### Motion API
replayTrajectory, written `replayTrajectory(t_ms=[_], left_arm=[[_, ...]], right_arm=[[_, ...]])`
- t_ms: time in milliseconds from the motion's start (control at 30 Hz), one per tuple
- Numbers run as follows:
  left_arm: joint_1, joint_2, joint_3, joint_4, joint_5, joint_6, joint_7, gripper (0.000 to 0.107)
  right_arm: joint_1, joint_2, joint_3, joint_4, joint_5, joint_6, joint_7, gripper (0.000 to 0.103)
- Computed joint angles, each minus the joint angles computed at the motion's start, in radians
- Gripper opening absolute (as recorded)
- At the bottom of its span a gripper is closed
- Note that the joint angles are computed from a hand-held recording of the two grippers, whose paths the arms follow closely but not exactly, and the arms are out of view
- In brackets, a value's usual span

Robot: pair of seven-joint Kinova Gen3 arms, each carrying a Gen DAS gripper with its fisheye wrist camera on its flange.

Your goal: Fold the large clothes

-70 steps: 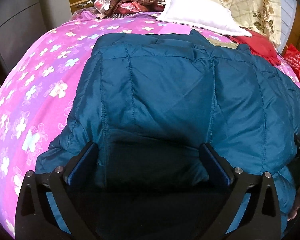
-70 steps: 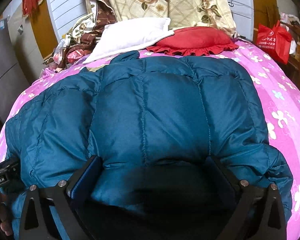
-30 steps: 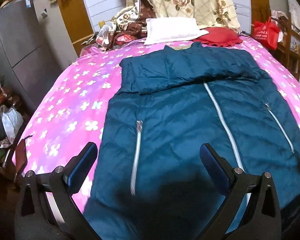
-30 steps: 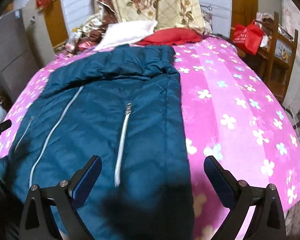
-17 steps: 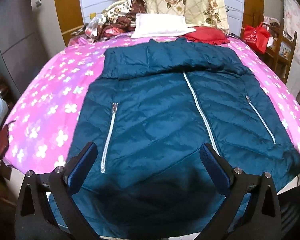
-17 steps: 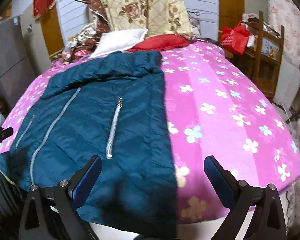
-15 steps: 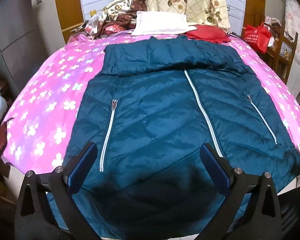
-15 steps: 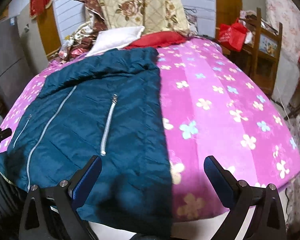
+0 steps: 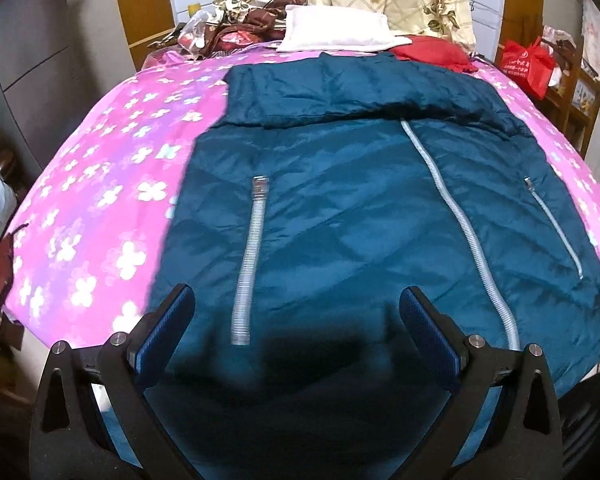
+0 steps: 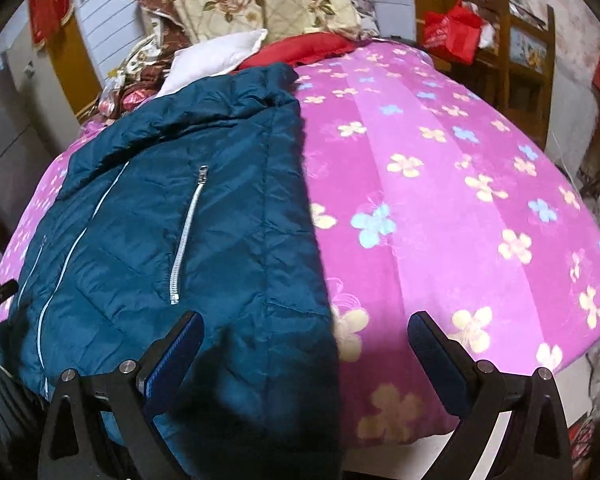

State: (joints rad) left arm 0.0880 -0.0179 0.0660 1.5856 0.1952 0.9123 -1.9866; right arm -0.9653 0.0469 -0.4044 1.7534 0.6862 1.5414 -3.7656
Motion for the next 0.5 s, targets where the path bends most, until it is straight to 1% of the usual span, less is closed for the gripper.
replayTrajectory(t_ms=[67,133,233,300,333,367,400,433,500], left_arm=[[-0.027,0.001,-0.028,-0.004,0.014,-0.005,-0.045,0.102],[-0.066,0.01,-0.057,-0.019,0.031,0.001,-0.08,0.102],[-0.148,0.039,-0.101,-0.056,0.119,0.047,-0.142,0.102],[-0.184,0.056,-0.115,-0.065,0.138,0.057,-0.144,0.102],[-0.206,0.072,-0.122,-0.075,0.149,0.075,-0.136,0.102],[-0.225,0.084,-0.125,-0.082,0.161,0.093,-0.128,0.102],[-0.247,0.097,-0.127,-0.088,0.179,0.116,-0.126,0.102],[-0.269,0.105,-0.128,-0.088,0.206,0.134,-0.138,0.102],[-0.29,0.1,-0.122,-0.068,0.227,0.123,-0.156,0.102]], right_arm=[[0.004,-0.024,-0.002,0.029,-0.011,-0.046,-0.019,0.101],[0.007,-0.04,-0.014,0.054,-0.01,-0.072,-0.04,0.101],[0.007,-0.09,-0.038,0.133,0.028,-0.173,-0.125,0.101],[0.034,-0.091,-0.08,0.153,0.054,-0.192,-0.148,0.102],[0.04,-0.092,-0.083,0.155,0.056,-0.205,-0.137,0.102],[0.032,-0.103,-0.067,0.164,0.06,-0.233,-0.131,0.102],[0.007,-0.118,-0.039,0.182,0.073,-0.274,-0.132,0.102],[-0.038,-0.132,-0.004,0.203,0.1,-0.315,-0.146,0.102],[-0.13,-0.156,0.069,0.251,0.165,-0.396,-0.187,0.102]])
